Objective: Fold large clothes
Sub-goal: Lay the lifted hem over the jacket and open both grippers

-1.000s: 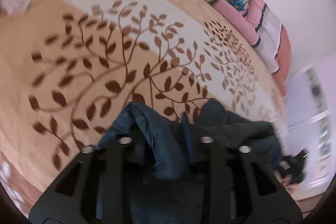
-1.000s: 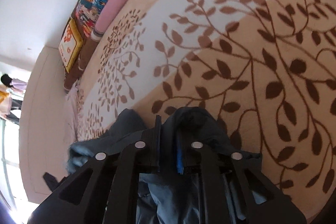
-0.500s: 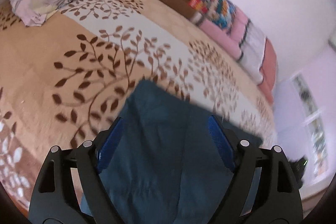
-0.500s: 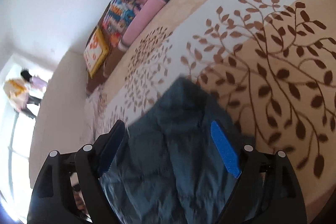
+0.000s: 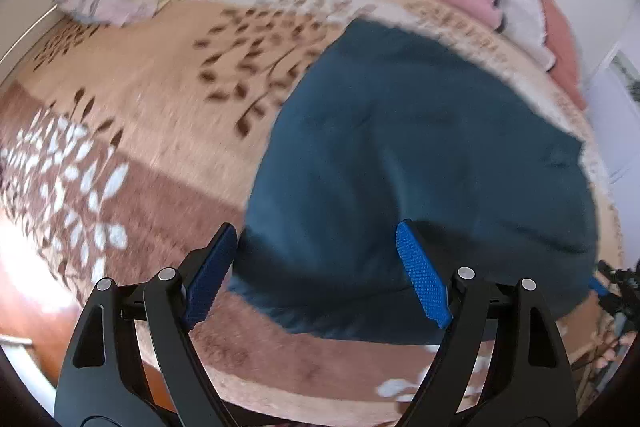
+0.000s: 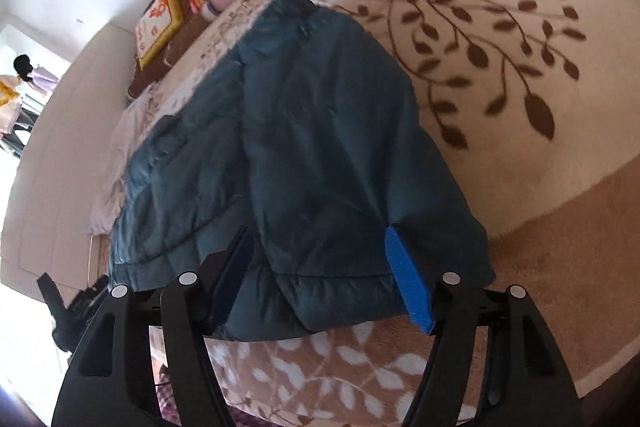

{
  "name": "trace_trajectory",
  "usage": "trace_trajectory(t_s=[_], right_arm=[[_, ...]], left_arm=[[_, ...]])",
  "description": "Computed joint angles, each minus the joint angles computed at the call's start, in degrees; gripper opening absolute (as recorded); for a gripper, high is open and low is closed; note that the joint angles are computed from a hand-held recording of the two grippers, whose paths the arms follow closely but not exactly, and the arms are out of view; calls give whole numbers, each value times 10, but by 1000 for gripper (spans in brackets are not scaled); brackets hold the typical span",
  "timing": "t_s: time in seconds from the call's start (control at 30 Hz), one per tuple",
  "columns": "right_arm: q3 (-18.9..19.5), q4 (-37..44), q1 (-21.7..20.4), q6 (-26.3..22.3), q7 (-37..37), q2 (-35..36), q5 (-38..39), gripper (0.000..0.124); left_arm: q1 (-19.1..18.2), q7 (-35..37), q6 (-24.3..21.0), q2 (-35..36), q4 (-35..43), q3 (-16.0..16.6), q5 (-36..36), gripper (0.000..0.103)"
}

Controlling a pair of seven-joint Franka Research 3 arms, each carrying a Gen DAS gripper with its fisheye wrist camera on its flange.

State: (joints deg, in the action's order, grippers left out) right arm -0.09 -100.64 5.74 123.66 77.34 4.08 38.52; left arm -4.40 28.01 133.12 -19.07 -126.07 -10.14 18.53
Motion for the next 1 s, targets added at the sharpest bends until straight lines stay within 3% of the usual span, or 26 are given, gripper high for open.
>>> trace_trajectory(t_s=[0.2, 0.43, 0.57, 0.7, 0.9, 1.0], right_arm=[[7, -27, 18, 33, -9, -11, -69, 67], [-2, -40, 11, 16, 4, -38, -38, 68], [-16, -72, 0, 5, -2, -73, 17, 70], [-27, -105, -10, -9, 26, -95, 28, 76], [-34, -107, -18, -49, 52, -72, 89, 76], [-27, -95, -15, -42, 60, -54, 117, 76]], left_arm=[[3, -18, 15, 4, -30, 3, -19, 90], [5, -66, -1, -35, -45, -10, 2, 90], [-3, -113, 55, -114, -105, -7, -11, 90], [-25, -148, 131, -156, -170, 11, -76, 91], [-69, -170, 275, -96, -205, 46, -192, 91], [-60, -174, 307, -52, -185, 40, -202, 91]])
